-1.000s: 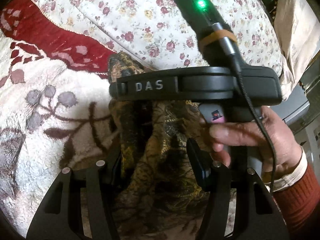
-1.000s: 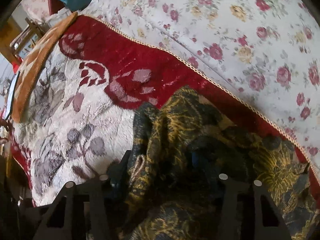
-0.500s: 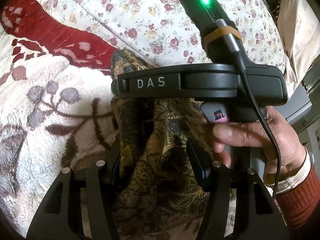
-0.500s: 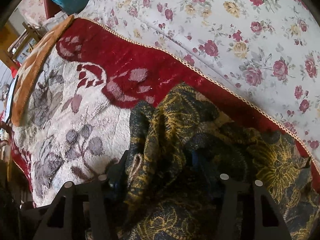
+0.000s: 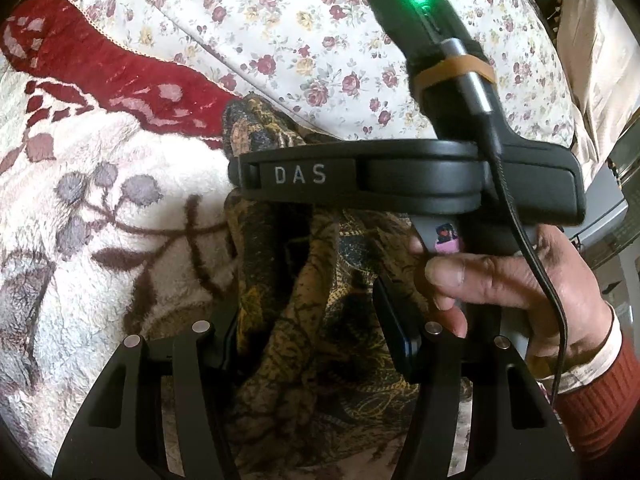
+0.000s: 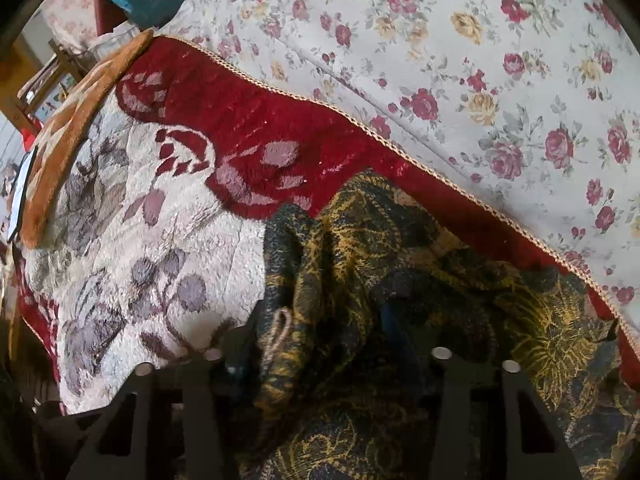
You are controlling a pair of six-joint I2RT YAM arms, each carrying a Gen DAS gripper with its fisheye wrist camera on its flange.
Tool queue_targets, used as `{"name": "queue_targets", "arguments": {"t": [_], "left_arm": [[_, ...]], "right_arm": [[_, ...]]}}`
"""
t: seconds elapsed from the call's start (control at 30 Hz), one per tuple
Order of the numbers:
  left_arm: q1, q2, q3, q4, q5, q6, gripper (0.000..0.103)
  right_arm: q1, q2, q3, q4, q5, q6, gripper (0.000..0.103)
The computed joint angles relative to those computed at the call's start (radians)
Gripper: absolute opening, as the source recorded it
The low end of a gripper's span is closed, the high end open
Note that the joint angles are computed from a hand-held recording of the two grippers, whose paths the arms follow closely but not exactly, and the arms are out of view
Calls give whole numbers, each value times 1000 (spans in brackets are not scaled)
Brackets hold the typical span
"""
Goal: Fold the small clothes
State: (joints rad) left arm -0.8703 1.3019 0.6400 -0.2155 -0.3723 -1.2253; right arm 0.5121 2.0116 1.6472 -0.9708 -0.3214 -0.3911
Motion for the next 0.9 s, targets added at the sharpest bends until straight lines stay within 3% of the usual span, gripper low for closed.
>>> {"name": "queue_targets", "arguments": {"t": [0.27, 0.4, 0.53, 0.7, 0.9], "left_arm": [[-4, 40, 38, -64, -14, 15, 61], [0, 21, 0, -4, -9, 2, 60], [0, -16, -22, 17, -9, -1, 33], [-15, -63, -28, 22, -30, -7, 26], [-58, -31, 84, -10, -43, 34, 24]], "right_arm": [[-42, -23, -12, 4, -71, 5, 31], [-69, -52, -42, 17, -111, 14, 26], [-110, -70, -51, 13, -162, 15, 23], [-158, -86, -50, -3, -228, 16, 22], [-245, -118, -7, -80, -292, -25, 21]]}}
